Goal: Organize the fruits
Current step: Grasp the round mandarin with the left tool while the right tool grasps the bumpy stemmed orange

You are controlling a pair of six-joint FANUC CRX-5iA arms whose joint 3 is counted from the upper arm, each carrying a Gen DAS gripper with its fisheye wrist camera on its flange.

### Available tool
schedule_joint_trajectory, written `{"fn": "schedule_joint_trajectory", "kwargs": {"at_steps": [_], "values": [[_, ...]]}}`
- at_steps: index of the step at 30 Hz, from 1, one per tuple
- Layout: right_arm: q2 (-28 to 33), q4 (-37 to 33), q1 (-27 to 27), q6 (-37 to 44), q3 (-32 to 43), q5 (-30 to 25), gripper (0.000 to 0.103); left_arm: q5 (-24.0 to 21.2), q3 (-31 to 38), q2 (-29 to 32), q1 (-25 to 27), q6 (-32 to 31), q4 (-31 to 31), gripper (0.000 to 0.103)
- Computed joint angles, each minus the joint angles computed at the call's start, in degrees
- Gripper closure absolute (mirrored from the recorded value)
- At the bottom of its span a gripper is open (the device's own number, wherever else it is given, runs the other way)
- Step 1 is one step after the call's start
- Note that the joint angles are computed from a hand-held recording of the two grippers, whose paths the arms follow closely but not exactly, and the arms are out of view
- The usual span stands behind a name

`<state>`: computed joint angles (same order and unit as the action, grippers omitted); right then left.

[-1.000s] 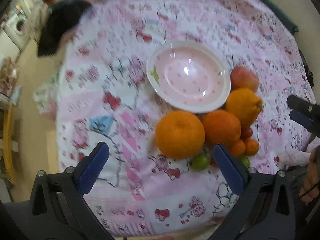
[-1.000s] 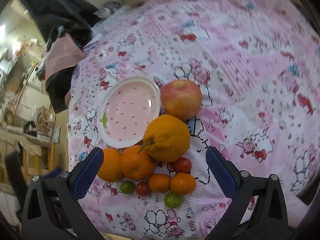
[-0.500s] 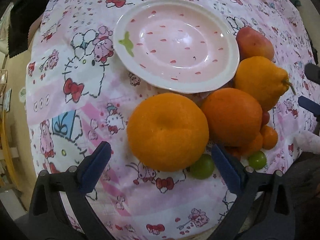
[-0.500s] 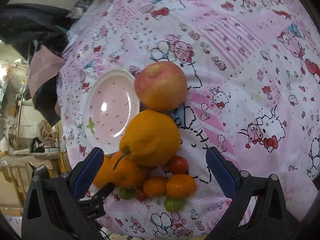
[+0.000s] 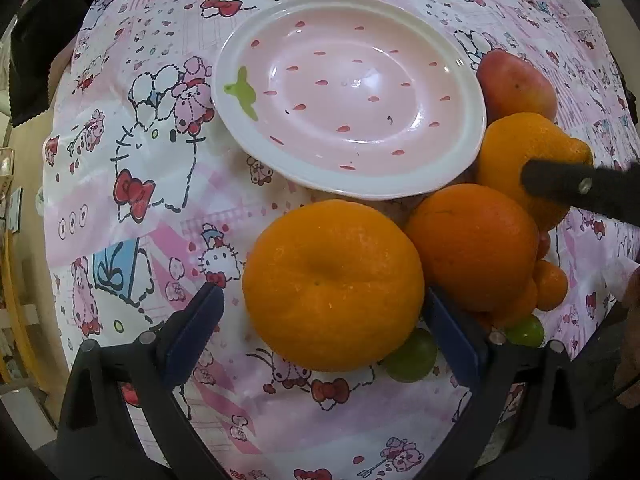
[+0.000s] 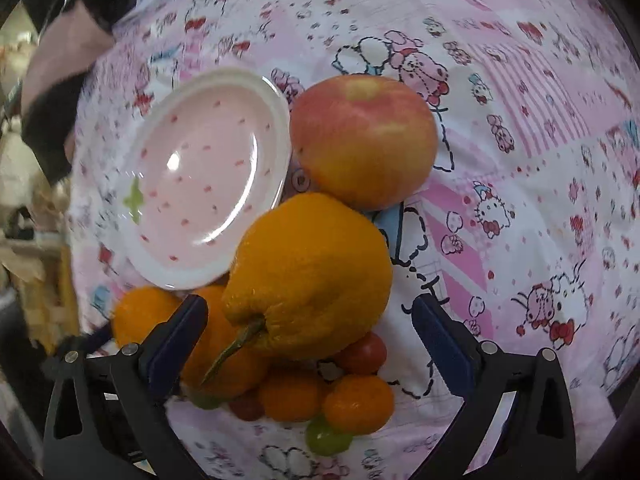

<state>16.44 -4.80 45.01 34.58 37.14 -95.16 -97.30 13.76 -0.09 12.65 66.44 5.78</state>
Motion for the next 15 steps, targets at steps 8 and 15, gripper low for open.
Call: {"fn": "schedule_joint_trajectory", "kwargs": {"at_steps": [8,15], "values": [[0.5,2.2,0.6,1.5,-0.6,-1.1,0.009,0.2,-1.3,-0.6,2.0,-2.3,2.6,0.018],[0.1,0.7,0.3,2.8,-0.5,0.7,0.025,0.4,-1.0,-0.7,2.0,-2.8,2.7,0.024]]}}
